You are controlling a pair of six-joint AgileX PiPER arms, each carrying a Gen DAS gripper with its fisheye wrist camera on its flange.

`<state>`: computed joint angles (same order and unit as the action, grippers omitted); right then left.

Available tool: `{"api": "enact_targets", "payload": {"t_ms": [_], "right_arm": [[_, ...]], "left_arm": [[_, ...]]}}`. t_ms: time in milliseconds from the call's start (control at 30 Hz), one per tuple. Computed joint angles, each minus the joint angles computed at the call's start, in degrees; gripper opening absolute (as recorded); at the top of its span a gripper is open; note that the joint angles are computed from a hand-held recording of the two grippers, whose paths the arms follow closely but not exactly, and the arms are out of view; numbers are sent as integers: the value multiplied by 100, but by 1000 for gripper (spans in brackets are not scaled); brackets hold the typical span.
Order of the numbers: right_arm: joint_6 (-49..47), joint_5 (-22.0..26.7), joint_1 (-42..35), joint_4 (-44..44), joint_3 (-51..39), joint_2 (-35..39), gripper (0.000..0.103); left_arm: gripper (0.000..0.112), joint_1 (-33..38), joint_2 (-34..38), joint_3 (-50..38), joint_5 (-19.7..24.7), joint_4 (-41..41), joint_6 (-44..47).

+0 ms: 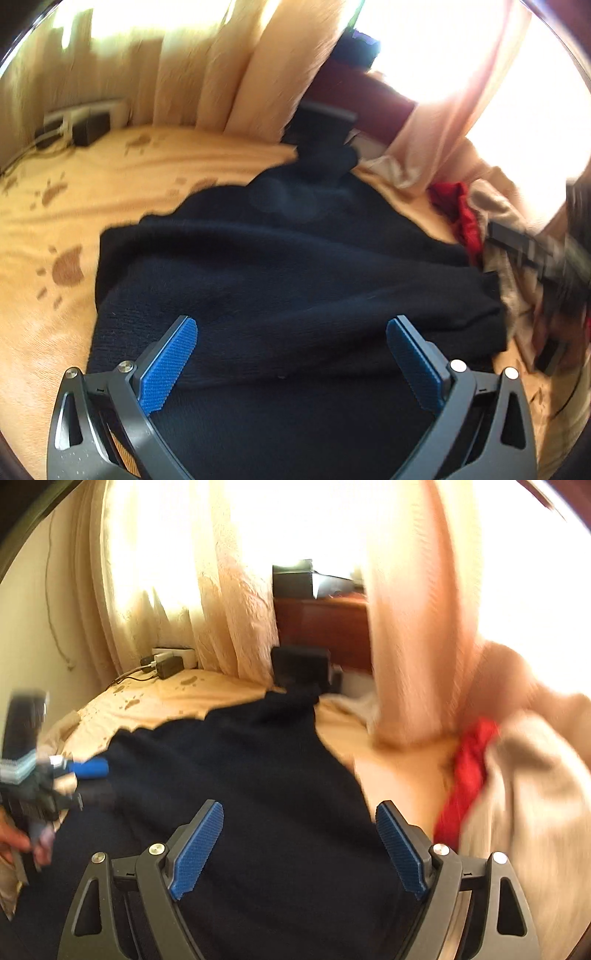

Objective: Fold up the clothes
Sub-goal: 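Move both open grippers to the collar end of the black sweater, then close the right gripper on the collar edge while the left gripper closes beside it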

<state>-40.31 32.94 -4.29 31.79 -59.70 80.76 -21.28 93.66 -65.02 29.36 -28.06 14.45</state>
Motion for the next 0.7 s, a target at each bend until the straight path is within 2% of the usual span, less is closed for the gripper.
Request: {"api": "enact_targets", "payload": {"t_ms": [100,233,300,367,433,467,533,567,600,667,700], "right_arm": [[275,578,71,-202,-1485,1172,87],[1251,1127,516,-1424,-3306,2709,87],[1648,1474,673,-1953,-4076,3326,86],[1857,1705,735,-2138,-4668,3803,83],[1873,1903,781,-2114,-5109,4137,82],[1883,2013,803,-2103,-5346,4311,78],[1773,2152,824,-1937,-5518,4521,61],[1669,2003,828,-1820,-5351,4449,55],[1557,1852,832,-1698,-5183,4376,36],[1317,1898,751,-1265,-5073,4307,19],[1315,1768,761,-1283,-4915,4211,18]], "left_arm": [[103,-29,-32,182,-214,-90,311],[103,-118,-63,263,-341,63,349],[103,-159,-74,259,-339,187,267],[103,-167,-83,244,-303,208,268],[103,-74,-104,224,-188,-103,522],[103,25,-103,171,-50,-361,690],[103,289,-60,-29,347,-981,1024],[103,467,21,-232,650,-1419,1286],[103,594,174,-577,981,-1673,1444],[103,676,575,-1465,1489,-1698,1433],[103,618,853,-2038,1616,-1476,1394]]}}
